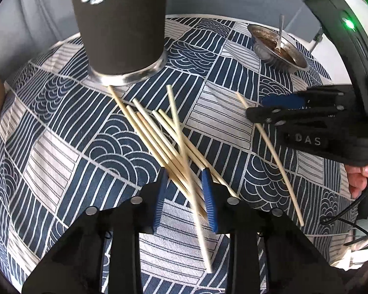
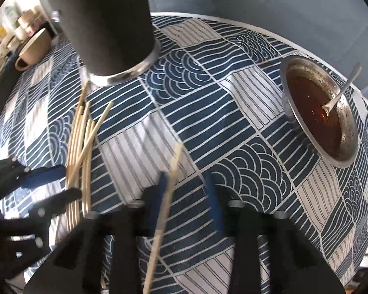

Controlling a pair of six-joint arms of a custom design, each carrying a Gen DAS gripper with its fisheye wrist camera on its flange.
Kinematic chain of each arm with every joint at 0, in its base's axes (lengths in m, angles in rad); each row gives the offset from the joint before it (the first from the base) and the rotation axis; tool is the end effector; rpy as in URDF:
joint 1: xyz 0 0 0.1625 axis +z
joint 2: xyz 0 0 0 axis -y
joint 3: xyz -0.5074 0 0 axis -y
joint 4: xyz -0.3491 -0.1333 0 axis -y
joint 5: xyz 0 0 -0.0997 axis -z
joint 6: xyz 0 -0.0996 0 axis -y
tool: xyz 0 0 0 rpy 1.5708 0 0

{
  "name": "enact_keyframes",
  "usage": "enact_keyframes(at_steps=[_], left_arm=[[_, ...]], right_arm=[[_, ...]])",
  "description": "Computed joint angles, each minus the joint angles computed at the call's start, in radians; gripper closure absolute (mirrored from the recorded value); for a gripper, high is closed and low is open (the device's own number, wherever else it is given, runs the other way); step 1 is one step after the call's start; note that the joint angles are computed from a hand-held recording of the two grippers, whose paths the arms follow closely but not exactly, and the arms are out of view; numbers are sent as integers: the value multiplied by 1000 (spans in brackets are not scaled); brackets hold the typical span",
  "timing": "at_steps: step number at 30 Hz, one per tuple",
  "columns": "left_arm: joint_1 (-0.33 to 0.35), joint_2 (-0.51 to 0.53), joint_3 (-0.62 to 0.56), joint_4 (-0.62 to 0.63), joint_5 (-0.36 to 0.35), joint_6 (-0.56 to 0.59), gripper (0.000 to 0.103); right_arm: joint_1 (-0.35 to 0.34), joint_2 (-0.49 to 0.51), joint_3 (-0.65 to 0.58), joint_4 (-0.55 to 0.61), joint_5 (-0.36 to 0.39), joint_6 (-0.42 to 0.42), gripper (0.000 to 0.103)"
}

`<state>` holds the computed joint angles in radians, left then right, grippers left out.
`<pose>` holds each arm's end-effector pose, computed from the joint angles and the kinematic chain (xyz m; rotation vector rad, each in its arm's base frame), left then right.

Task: Organize utensils
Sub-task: 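Grasp another wooden stick with each tool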

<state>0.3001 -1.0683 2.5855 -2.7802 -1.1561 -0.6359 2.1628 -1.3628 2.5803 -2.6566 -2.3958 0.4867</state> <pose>-0.2644 -0.2634 0.1415 0.9080 2.4873 -0.2162 0.2260 -0.2283 0.2513 0.1906 -2.3339 0.3936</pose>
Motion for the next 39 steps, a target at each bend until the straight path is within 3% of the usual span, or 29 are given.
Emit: enact_keyframes(at_steps=[2,5,10,13,18,26,32,35,39], left_arm=[[23,-20,3,-13,-47,3,90],[47,-50,14,-24,-82,-29,97],[58,-89,29,-14,-94,-98,98],[53,-108,30,10,-103,-112,98],[53,-152,17,29,-107,-132,98],[54,-216,-46,151,-79,-128,98],[57,-236,-80,171,-84,-68,98],[53,-251,-91,198,-87,-38,98],[61,-266,-98,211,-101,-7,98]], right_arm=[[4,-3,13,-25,2,-19,92],[-2,-22,32,-64,16,-33,94],[-65,-71,48,-126,105,-87,98],[-139,-138,72,-174,222,-112,100],[-171,-216,109,-213,315,-138,100],[-96,-259,69,-138,306,-61,100],[-51,-327,47,-99,330,-4,103],[5,-303,26,-28,251,46,102],[14,-267,23,27,258,104,98]])
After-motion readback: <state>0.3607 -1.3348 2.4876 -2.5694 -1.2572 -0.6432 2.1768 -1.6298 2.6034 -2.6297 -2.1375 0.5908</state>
